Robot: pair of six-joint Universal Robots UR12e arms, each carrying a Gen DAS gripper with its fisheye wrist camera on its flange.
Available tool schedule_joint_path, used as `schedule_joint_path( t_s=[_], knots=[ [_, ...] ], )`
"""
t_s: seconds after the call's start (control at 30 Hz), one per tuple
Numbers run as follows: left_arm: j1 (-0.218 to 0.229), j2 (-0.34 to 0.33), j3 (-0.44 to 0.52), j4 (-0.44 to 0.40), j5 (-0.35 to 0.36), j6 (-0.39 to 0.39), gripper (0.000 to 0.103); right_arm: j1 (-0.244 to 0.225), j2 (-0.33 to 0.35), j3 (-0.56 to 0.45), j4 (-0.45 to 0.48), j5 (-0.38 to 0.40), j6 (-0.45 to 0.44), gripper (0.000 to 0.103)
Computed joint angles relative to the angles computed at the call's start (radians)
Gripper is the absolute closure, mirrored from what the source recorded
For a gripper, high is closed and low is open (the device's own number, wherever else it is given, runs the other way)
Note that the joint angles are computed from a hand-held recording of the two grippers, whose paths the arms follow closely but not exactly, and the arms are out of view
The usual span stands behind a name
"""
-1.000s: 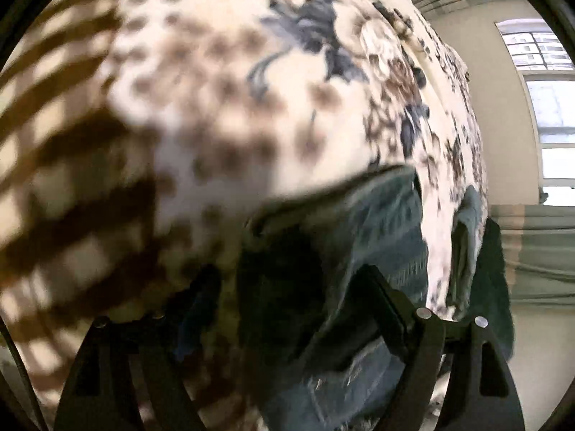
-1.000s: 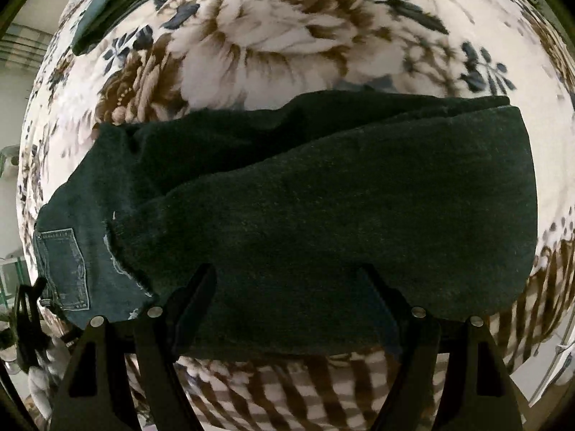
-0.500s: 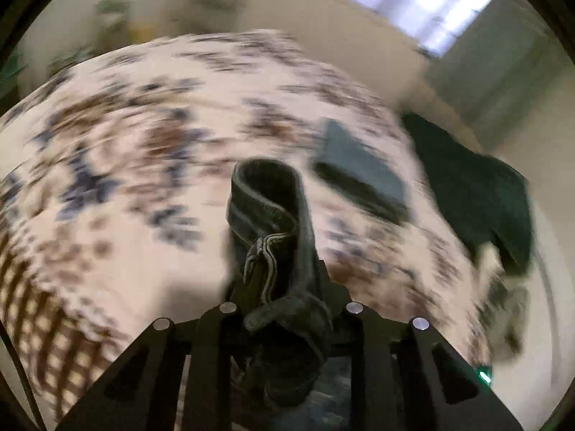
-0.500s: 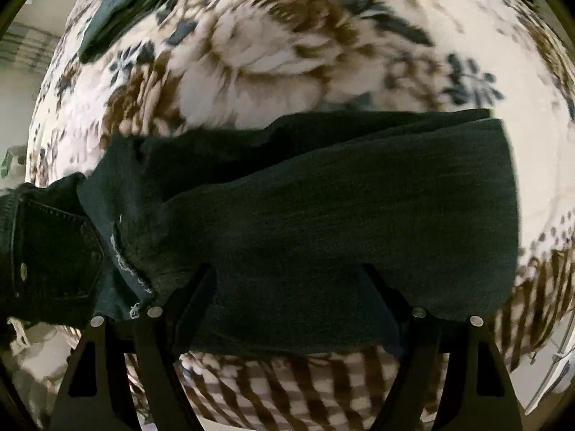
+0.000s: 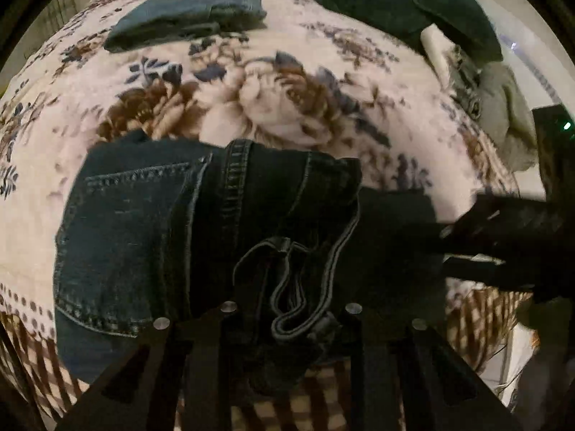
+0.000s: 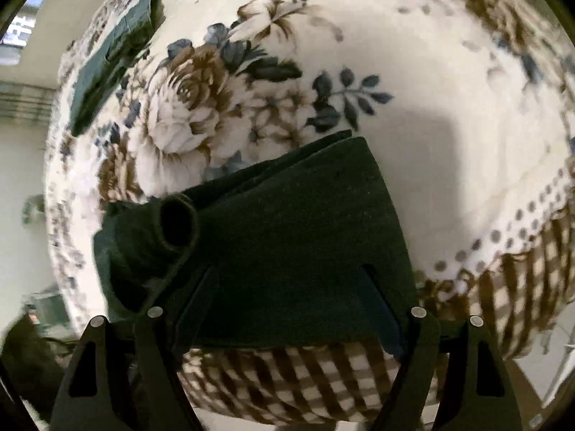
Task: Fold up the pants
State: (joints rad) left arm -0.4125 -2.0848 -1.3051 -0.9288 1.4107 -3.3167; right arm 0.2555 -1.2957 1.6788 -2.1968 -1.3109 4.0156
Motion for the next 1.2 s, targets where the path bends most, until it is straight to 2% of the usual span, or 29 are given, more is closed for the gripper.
schedule_joint_path(
  t_s=[0.13,0.2,0.3,0.37,0.47,0.53,0.6,0.67,0.77,0.83,0.87,0.9,1.0,1.1,1.2],
  knots=[
    [-0.006,-0.008,0.018,-0.03,0.022,0.023,0.083,-0.032,0.001,0.048,-0.108,0.116,0.018,0.021],
    [-0.005,-0.009,0.032,-0.063,0.015,0.013,0.078,-0.045,0.004,0.066,-0.165,0.176,0.032,0.021],
    [0.003,0.002,0.045,-0.121,-0.021,-0.029,0.058,-0.06,0.012,0.09,-0.267,0.263,0.062,0.021],
    [0.008,0.018,0.047,-0.146,-0.013,-0.07,0.036,-0.066,0.019,0.098,-0.315,0.314,0.066,0.021],
    [0.016,0.048,0.028,-0.145,0.058,-0.129,0.026,-0.065,0.047,0.087,-0.356,0.379,0.063,0.021],
    [0.016,0.053,0.03,-0.176,0.16,-0.153,0.02,-0.059,0.072,0.075,-0.377,0.417,0.058,0.021],
    [0.025,0.05,0.024,-0.194,0.193,-0.167,0.02,-0.052,0.105,0.059,-0.397,0.47,0.067,0.021],
    [0.034,0.035,0.034,-0.253,0.228,-0.18,0.02,-0.044,0.135,0.05,-0.45,0.514,0.089,0.021],
    [0.043,0.029,0.028,-0.272,0.247,-0.164,0.02,-0.021,0.167,0.007,-0.384,0.509,0.011,0.019],
    [0.042,0.029,0.026,-0.27,0.264,-0.146,0.02,-0.003,0.174,-0.014,-0.366,0.464,-0.031,0.019],
    [0.039,0.029,0.027,-0.27,0.272,-0.137,0.02,0.004,0.173,-0.023,-0.351,0.437,-0.057,0.029],
    [0.036,0.028,0.029,-0.273,0.28,-0.131,0.02,0.019,0.165,-0.04,-0.306,0.379,-0.102,0.051],
    [0.033,0.029,0.039,-0.284,0.27,-0.131,0.02,0.036,0.143,-0.058,-0.251,0.298,-0.152,0.072],
    [0.036,0.037,0.044,-0.278,0.249,-0.142,0.02,0.039,0.107,-0.057,-0.243,0.24,-0.144,0.08],
    [0.036,0.052,0.043,-0.254,0.238,-0.146,0.02,0.019,0.049,-0.026,-0.276,0.189,-0.115,0.085]
  ],
)
